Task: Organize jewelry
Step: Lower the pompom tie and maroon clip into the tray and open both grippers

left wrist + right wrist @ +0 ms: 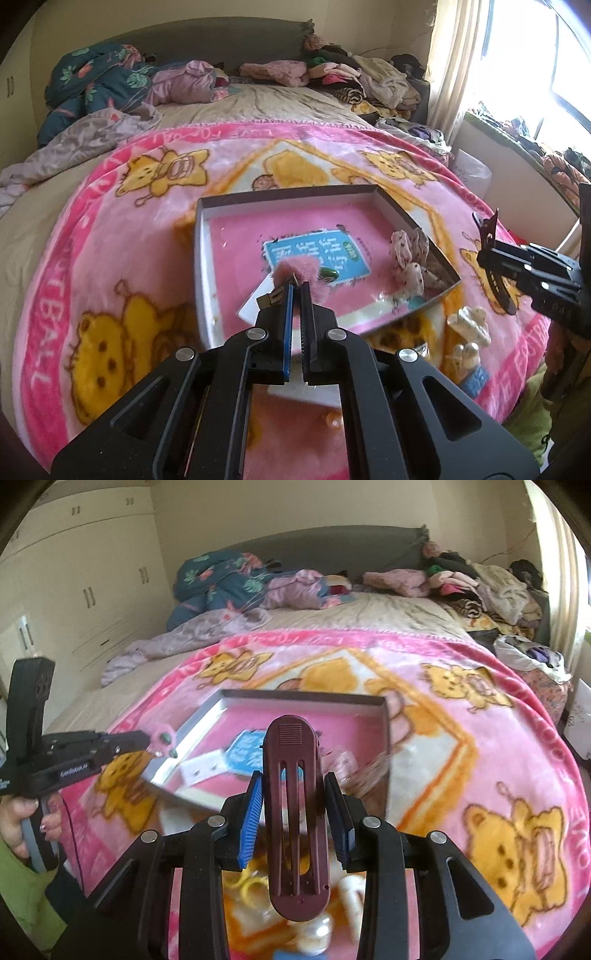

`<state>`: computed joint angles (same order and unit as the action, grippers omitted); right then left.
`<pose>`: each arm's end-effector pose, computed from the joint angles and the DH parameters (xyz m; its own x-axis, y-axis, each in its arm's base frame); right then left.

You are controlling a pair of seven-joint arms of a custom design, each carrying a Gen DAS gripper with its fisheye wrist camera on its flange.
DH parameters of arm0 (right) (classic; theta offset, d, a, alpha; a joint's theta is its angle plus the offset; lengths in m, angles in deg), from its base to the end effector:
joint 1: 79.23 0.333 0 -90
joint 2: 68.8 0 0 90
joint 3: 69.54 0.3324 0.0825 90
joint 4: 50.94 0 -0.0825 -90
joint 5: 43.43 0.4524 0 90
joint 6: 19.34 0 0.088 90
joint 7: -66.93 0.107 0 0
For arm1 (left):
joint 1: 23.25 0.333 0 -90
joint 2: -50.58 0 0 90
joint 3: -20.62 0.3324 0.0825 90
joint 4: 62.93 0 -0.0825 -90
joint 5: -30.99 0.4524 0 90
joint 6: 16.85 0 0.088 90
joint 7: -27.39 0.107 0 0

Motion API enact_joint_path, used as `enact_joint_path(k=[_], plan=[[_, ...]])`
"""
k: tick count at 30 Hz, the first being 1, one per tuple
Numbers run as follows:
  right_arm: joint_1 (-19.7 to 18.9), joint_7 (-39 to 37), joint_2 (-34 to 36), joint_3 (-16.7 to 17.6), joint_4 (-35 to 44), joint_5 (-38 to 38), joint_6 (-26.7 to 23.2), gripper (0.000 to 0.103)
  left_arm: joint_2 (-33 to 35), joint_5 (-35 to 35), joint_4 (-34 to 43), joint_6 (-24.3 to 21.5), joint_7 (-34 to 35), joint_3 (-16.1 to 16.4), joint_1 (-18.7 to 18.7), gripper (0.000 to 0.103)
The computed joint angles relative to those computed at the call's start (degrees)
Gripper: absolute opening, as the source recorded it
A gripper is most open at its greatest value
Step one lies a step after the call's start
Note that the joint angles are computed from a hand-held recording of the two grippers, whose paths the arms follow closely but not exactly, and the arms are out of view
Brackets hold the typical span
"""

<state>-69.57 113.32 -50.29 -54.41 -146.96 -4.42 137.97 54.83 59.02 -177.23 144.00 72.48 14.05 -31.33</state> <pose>0.7110 0.2755 0.4877 0.6250 -0.7656 -0.1521 -0.5650 -0.3092 -0.7650 0.6507 -0.1918 0.4903 0.0783 -0.9894 0.1222 -0.7031 -0.1417 -0.6968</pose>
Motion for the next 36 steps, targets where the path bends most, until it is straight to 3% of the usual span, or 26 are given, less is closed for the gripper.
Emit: enact_joint_path(k=[15,30,36], plan=[[-0.1,11.2,8.5,-1.5,10.3,-11.5,-1.3,0.032,9.0,-10.1,9.2,-0.4,10.3,1.3,-2.3,0.000],[0.0,18.5,15.1,-1.0,17.6,-18.9,-4.2,0.032,13.3,-17.1,12.3,-1.1,16.8,2.4,-4.2,0.000],[1.4,21.8,17.0,-2.4,19.8,-22.4,-4.7,0.032,14.2,-17.9,12.7,-1.1,17.5,2.9,-4.9,0.000]])
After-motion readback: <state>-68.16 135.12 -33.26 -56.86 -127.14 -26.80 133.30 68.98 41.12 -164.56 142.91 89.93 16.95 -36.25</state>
